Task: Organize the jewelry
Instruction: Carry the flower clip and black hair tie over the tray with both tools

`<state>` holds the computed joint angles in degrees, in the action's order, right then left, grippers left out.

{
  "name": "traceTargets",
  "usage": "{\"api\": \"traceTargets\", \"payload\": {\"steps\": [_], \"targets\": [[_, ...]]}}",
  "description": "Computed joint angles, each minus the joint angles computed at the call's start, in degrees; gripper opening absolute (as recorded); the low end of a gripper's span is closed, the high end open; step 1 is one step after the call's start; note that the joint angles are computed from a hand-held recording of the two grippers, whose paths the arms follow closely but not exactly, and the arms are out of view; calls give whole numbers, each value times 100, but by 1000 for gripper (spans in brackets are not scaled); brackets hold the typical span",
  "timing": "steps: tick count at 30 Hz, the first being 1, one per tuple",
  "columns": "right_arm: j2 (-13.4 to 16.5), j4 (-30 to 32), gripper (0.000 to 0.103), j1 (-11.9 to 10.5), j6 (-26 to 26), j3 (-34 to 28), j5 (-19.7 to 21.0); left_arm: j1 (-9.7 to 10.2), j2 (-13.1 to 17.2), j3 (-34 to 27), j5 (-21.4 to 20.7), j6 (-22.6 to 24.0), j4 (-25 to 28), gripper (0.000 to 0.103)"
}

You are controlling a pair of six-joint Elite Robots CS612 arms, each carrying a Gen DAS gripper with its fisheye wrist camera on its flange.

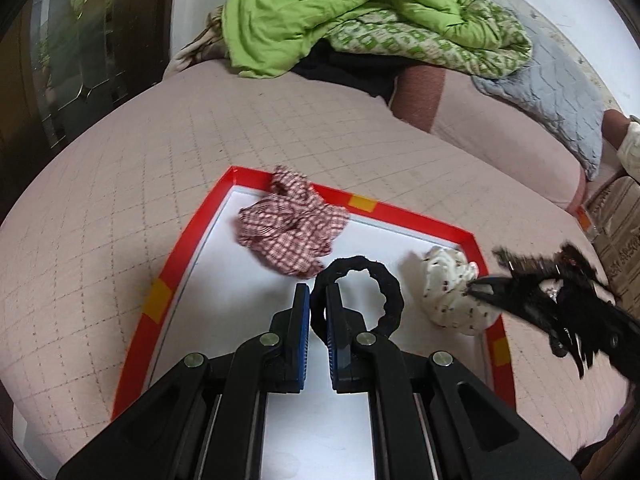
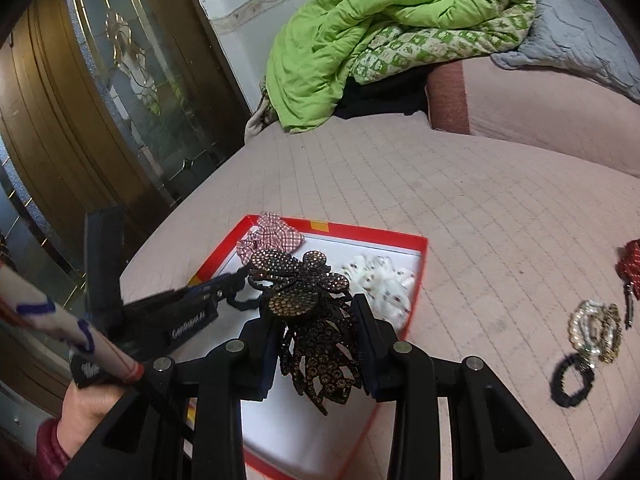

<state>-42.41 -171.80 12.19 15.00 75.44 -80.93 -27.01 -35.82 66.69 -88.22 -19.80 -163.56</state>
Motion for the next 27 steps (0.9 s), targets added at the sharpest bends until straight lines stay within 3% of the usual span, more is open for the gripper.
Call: {"api": "traceTargets", "payload": {"steps": [12, 27], "targets": [[634, 1031, 37, 208, -147, -1221, -683, 118, 27, -23, 107, -304, 256, 8], [1151, 1728, 37, 257, -183, -2049, -1030, 149, 118, -175, 103, -487, 400, 8]]}}
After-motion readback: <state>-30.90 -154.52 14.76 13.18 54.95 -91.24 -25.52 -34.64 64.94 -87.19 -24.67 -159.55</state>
